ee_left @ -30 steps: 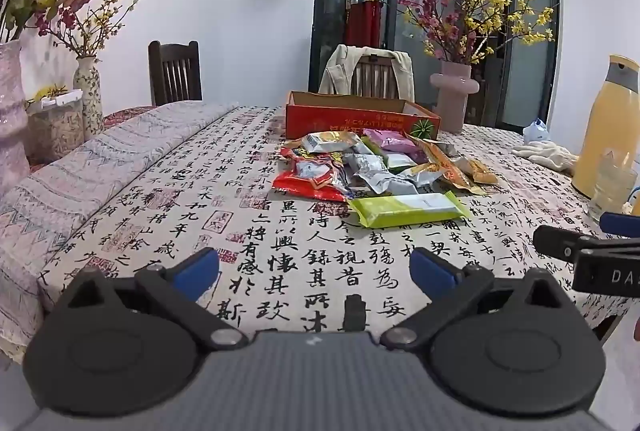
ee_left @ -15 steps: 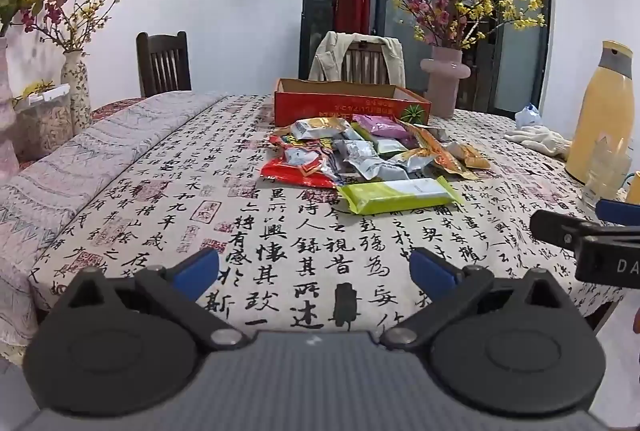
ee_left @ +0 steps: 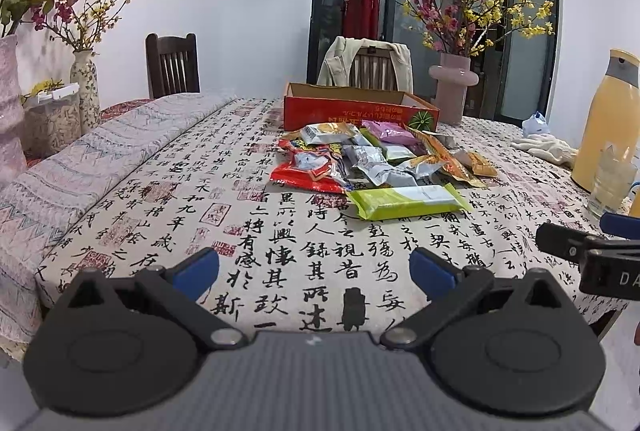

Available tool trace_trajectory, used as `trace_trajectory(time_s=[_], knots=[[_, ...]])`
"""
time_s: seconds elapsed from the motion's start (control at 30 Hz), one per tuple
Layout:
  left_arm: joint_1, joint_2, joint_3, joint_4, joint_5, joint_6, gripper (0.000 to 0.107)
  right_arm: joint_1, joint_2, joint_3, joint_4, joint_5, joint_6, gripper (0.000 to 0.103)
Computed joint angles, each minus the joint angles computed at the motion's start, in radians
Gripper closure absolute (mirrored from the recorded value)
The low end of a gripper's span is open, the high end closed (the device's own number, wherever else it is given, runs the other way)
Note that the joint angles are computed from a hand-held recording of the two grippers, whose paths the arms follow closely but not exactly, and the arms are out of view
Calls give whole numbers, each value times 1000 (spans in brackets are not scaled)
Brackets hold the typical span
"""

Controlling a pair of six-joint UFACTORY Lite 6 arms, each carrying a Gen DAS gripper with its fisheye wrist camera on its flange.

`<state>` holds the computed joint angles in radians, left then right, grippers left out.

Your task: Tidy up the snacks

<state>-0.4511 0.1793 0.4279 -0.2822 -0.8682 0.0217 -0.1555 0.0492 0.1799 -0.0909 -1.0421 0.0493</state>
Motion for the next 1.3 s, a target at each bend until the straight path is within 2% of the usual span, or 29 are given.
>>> trace_trajectory(time_s=[1.3], knots=[[-19, -2, -4, -34, -19, 41, 4, -11, 1, -1, -3, 6, 7, 0]])
